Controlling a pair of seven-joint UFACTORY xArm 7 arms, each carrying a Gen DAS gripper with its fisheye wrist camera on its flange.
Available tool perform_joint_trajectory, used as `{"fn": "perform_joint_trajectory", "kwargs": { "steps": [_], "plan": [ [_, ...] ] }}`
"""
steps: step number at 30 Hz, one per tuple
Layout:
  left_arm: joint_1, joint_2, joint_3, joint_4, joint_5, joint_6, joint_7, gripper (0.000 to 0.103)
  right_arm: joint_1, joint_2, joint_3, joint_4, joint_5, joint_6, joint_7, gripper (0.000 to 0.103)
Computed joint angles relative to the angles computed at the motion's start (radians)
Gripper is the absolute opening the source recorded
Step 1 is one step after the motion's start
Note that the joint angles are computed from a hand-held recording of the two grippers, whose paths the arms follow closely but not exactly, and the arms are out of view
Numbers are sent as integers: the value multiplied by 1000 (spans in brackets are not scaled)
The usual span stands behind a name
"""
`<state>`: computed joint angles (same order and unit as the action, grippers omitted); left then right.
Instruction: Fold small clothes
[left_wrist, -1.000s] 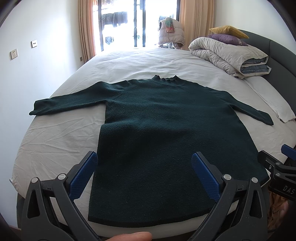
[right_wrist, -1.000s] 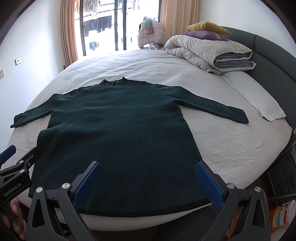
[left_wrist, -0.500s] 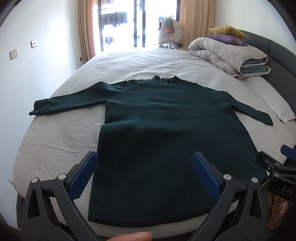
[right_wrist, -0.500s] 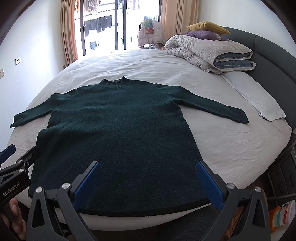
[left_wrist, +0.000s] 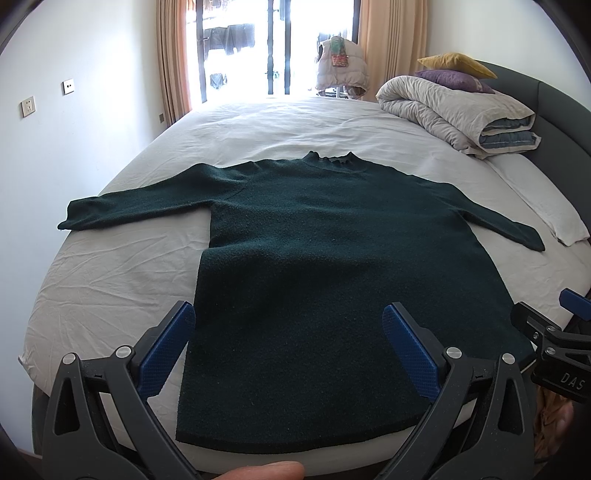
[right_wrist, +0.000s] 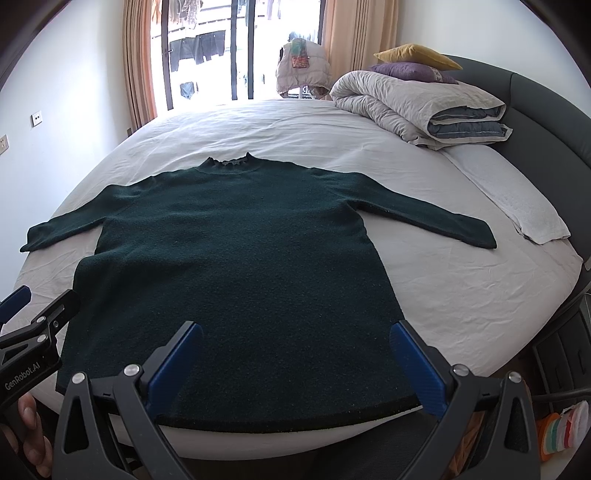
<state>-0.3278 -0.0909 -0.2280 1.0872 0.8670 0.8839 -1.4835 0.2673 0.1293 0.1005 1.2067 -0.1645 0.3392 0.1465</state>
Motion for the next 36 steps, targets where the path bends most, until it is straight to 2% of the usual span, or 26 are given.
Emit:
{"fn": "perform_joint_trajectory", "kwargs": {
  "steps": [32,34,35,36],
  "plan": [
    [-3,13,3,14,18,-11,-2,103,-4,16,0,12,12,9,-14,103],
    [-2,28,7,29,34,-12,0,103,-12,27,1,18,32,3,-31,103],
    [-1,41,10,41,44,-12,9,103,-13,32,-3,23,68,-2,-59,103],
    [-1,54,15,56,51,-15,23,103,-51,38,29,23,147,-23,-120,103]
  ]
}}
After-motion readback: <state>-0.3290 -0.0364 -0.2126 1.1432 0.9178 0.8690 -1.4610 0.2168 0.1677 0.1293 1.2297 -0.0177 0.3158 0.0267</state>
